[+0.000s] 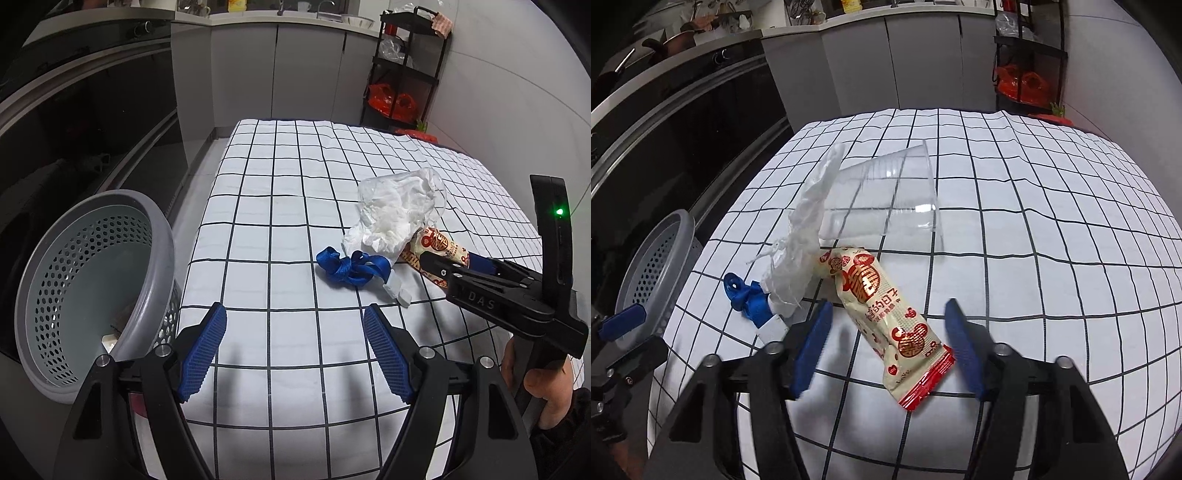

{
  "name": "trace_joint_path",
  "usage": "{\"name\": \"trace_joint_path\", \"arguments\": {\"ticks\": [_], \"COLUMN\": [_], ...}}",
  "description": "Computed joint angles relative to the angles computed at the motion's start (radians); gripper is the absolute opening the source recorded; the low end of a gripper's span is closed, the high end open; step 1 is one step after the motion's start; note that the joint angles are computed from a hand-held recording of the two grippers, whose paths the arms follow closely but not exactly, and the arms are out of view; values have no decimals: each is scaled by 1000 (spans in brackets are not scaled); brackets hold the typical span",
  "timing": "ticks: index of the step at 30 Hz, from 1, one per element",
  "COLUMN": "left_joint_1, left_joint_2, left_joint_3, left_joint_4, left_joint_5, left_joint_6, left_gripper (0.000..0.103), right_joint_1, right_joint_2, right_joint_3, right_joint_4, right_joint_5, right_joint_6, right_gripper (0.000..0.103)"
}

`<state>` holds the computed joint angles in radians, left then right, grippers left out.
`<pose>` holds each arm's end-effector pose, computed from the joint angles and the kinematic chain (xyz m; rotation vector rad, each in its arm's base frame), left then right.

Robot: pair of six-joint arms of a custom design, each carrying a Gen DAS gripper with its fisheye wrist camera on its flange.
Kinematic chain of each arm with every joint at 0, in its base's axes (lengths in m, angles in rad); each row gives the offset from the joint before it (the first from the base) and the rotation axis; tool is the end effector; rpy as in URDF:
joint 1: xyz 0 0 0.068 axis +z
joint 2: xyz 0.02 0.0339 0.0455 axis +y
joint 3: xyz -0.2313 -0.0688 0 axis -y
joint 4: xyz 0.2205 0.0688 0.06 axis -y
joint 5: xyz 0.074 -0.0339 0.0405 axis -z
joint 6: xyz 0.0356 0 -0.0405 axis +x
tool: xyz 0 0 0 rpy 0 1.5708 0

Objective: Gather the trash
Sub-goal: 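Grasp the red-and-cream snack wrapper with the right gripper and lift it, then grasp the blue lanyard with the left gripper while the right gripper holds the wrapper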

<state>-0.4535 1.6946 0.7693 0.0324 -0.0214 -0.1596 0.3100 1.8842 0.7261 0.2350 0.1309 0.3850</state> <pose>0.2681 -0.1298 0.1176 0.3537 2.4533 -0.2384 0.2877 0.0873 0.0685 0.1479 2.4830 0.1310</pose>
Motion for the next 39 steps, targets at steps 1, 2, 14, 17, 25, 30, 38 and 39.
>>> {"name": "trace_joint_path", "arguments": {"ticks": [1, 2, 14, 17, 25, 30, 38, 39], "left_joint_1": [-2, -6, -54, -61, -111, -146, -150, -150], "left_joint_2": [5, 6, 54, 81, 191, 292, 382, 387], "left_joint_3": [3, 4, 41, 62, 166, 255, 343, 348], "left_joint_4": [0, -1, 17, 22, 17, 0, -29, -34], "left_joint_5": [2, 1, -8, -1, -11, -37, -54, -53], "left_joint_6": [-2, -4, -19, -30, -88, -113, -150, -151], "left_gripper": [75, 75, 79, 79, 79, 79, 70, 66], "right_joint_1": [3, 4, -16, -41, -68, -92, -105, -104], "right_joint_2": [2, 3, -228, -287, -310, -258, -242, -239], "right_joint_3": [0, -2, -296, -381, -451, -452, -456, -454], "right_joint_4": [0, 2, 172, 232, 331, 376, 397, 396], "right_joint_5": [-1, -4, 43, 39, 33, -5, -29, -30], "right_joint_6": [0, 1, 161, 198, 220, 231, 227, 227], "right_gripper": [42, 34, 24, 24, 24, 24, 24, 24]}}
